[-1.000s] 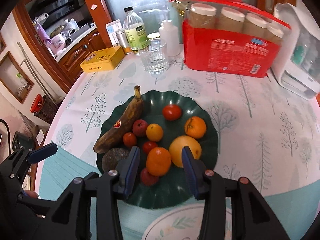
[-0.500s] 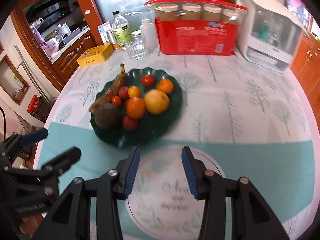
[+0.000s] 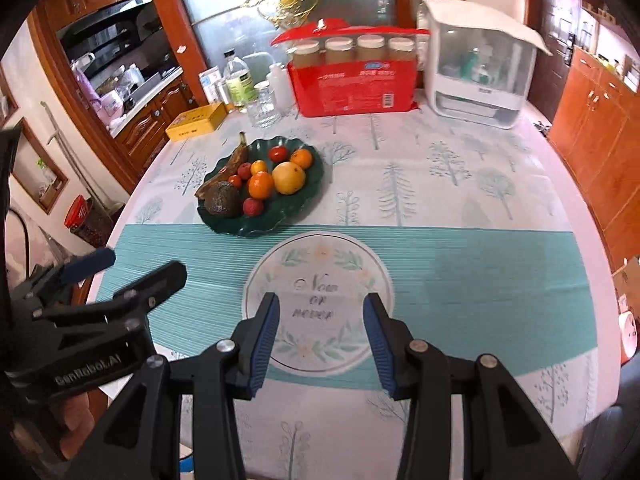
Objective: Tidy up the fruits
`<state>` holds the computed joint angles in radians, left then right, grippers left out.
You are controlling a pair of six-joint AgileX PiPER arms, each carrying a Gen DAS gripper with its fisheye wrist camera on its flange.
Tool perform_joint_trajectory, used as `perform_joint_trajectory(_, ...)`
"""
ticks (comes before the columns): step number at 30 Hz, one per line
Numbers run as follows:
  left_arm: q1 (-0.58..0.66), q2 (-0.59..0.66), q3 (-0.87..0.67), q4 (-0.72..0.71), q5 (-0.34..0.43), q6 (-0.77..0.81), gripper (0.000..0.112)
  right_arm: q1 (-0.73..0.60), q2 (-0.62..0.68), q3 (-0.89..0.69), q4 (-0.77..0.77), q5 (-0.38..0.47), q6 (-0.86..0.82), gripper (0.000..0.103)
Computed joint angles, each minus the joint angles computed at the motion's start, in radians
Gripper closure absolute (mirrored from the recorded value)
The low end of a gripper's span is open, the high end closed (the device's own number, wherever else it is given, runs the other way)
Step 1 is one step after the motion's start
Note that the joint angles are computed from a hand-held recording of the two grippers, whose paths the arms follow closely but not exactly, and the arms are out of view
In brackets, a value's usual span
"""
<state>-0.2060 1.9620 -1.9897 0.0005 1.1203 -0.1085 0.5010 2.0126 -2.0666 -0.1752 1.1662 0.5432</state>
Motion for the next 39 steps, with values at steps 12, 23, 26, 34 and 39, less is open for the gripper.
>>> perform_joint_trajectory(12, -0.095, -0.085, 0.089, 0.095, -0.009, -0.134, 0.019, -0.025, -0.126, 0.157, 0.008, -0.067, -0.037, 0.059)
perform_joint_trajectory(23, -0.123, -0.104, 0.109, 0.13, -0.005, -0.175, 0.019, -0.044, -0.164, 0.217, 0.035, -0.102, -0.051, 0.059)
perform_joint_trajectory(26, -0.127, -0.111, 0.118, 0.136, -0.009, -0.179, 0.019, -0.045, -0.166, 0.222, 0.035, -0.105, -0.053, 0.059)
perform_joint_trajectory(34, -0.129, -0.116, 0.113, 0.136, 0.009, -0.174, 0.019, -0.05, -0.169, 0.223, 0.038, -0.107, -0.056, 0.059)
perform_joint_trajectory(39, -0.126, -0.105, 0.097, 0.133, 0.016, -0.169, 0.019, -0.051, -0.168, 0.223, 0.039, -0.108, -0.057, 0.059)
